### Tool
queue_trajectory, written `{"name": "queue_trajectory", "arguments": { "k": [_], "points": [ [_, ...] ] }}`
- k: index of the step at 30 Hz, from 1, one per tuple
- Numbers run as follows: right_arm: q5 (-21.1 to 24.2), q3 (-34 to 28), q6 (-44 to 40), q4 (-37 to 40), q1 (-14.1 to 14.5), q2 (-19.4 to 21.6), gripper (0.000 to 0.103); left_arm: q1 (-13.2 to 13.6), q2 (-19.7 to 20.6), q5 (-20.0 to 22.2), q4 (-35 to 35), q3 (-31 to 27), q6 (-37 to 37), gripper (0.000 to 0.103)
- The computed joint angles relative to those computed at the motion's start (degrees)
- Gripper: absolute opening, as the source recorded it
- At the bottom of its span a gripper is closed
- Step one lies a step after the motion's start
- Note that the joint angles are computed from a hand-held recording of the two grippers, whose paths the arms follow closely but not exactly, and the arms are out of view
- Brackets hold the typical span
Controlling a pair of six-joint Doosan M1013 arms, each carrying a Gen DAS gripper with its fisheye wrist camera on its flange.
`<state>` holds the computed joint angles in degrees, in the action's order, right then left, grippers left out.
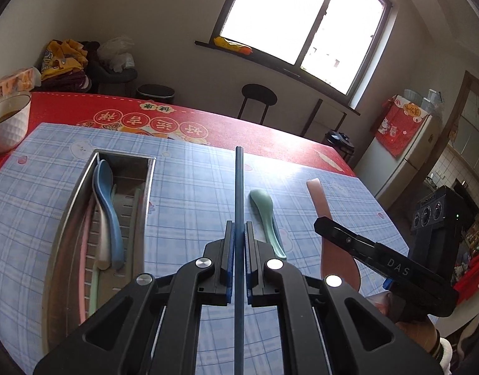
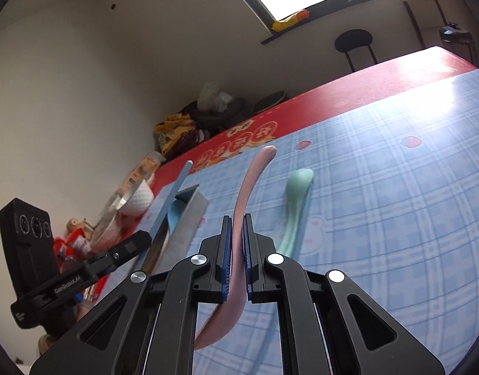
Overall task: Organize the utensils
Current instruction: 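Lower the blue chopstick into the steel tray while the right carries the pink spoon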
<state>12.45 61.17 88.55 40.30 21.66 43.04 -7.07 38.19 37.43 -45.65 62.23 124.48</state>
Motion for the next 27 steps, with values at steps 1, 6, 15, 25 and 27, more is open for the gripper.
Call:
{"name": "queue_trajectory", "arguments": {
  "k": [1, 6, 15, 25, 27],
  "points": [
    [0.1, -1.2, -3.7, 4.2, 0.2, 0.7, 0.007, 0.5, -0.2, 0.1, 0.4, 0.0, -0.3, 0.006],
    [2.8, -8.7, -4.4, 6.2, 1.8, 4.7, 0.007, 2.8, 0.1, 1.6, 3.7, -1.4, -5.4, 0.006],
    [3.2, -14.5, -2.6, 1.5, 3.5, 8.5, 0.007, 3.8, 2.7, 5.4, 9.5, -4.7, -13.1, 0.006],
    [3.8, -13.1, 1.9, -1.4, 3.0, 8.3, 0.007, 3.0, 6.1, 9.4, 14.3, -9.1, -18.7, 0.006],
    [4.6, -13.3, 6.7, -6.0, 2.9, 8.2, 0.008, 2.8, 6.3, 9.4, 15.3, -9.3, -19.2, 0.006]
  ]
}}
